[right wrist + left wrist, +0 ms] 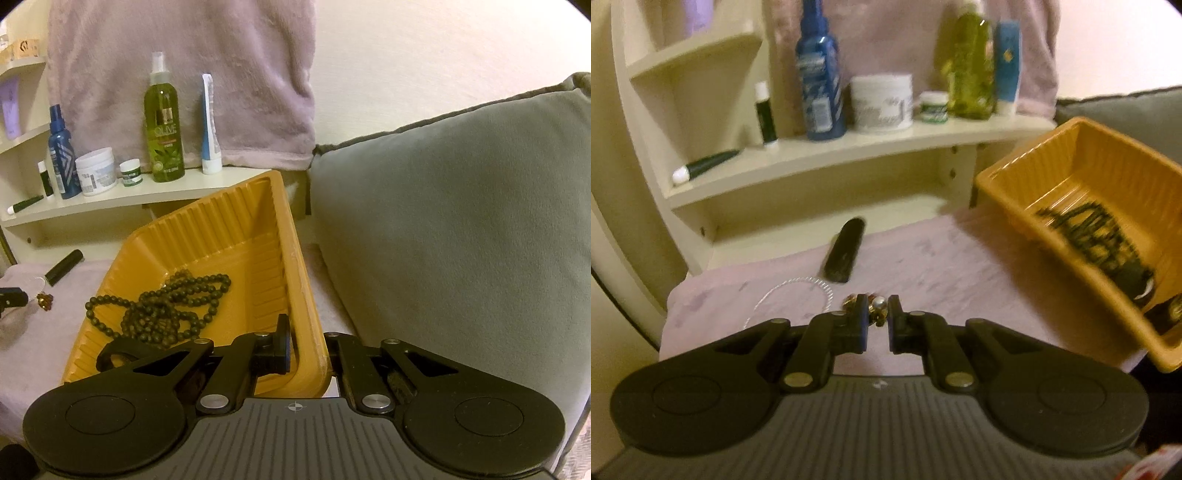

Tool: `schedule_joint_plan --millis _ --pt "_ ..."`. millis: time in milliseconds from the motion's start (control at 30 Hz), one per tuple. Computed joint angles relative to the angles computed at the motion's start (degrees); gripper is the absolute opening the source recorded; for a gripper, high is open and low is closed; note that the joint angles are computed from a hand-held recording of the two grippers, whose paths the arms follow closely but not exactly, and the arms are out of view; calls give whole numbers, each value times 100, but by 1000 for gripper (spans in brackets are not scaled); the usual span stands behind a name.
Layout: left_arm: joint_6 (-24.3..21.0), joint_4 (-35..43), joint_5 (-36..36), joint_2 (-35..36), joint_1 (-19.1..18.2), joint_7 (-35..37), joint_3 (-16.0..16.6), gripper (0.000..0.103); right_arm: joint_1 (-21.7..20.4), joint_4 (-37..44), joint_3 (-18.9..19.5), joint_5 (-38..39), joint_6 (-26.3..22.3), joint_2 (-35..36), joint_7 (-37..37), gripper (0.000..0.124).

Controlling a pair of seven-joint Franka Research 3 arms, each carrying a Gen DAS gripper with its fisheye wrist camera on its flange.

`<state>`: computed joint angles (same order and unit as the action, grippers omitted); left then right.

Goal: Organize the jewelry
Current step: 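Grasp a small charm with the left gripper and drop it into the orange tray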

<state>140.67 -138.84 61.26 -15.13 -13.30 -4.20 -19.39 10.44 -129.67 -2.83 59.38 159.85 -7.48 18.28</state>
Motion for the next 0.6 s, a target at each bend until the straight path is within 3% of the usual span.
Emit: schedule_joint_plan --millis 233,600 --pt "308 510 302 199 -97 -66 -103 9 21 -29 -1 57 14 -45 -26 5" --pt "846 1795 768 1275 -538 236 -40 9 33 -34 -30 192 -49 -83 -124 5"
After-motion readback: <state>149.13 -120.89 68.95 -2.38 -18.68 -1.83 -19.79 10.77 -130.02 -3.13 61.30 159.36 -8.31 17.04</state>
